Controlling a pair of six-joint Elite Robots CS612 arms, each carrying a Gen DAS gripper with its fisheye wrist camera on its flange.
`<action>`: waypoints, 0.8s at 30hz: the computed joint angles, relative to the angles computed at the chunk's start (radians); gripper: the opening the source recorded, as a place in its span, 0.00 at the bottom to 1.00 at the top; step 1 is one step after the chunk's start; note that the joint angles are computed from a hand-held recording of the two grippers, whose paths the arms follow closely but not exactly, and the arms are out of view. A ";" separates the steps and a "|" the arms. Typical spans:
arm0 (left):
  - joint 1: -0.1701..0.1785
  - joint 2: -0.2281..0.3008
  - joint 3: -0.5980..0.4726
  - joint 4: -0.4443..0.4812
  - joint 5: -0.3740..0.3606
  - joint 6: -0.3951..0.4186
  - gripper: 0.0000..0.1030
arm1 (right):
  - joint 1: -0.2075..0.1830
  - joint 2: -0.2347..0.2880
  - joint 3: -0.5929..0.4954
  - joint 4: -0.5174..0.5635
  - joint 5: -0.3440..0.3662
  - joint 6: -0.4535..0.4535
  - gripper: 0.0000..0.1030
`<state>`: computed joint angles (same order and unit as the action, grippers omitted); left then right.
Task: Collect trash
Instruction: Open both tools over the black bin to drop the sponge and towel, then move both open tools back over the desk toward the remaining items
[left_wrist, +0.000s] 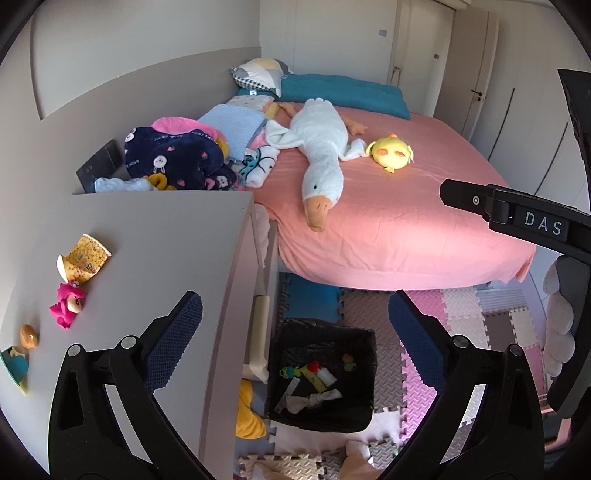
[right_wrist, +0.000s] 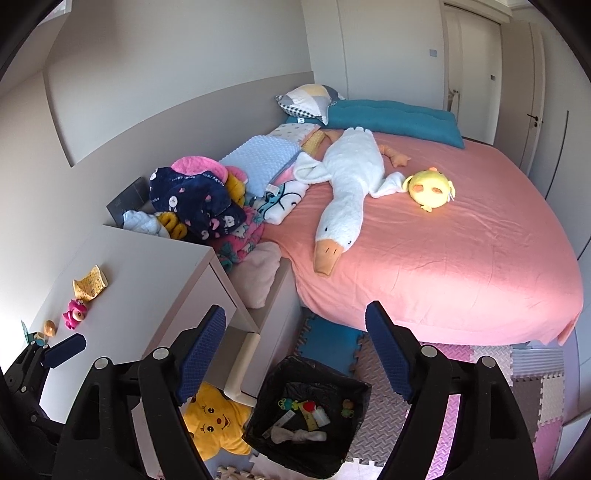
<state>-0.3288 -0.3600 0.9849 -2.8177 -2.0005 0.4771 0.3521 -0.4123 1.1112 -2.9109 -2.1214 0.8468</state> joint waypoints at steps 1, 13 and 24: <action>0.000 0.001 -0.002 0.003 0.002 -0.001 0.94 | 0.000 0.001 -0.001 0.000 0.000 -0.001 0.76; 0.013 0.009 -0.013 0.006 0.024 -0.021 0.94 | 0.005 0.029 -0.057 0.021 0.021 -0.014 0.76; 0.037 0.023 -0.040 0.025 0.045 -0.043 0.94 | 0.014 0.080 -0.164 0.057 0.061 -0.055 0.76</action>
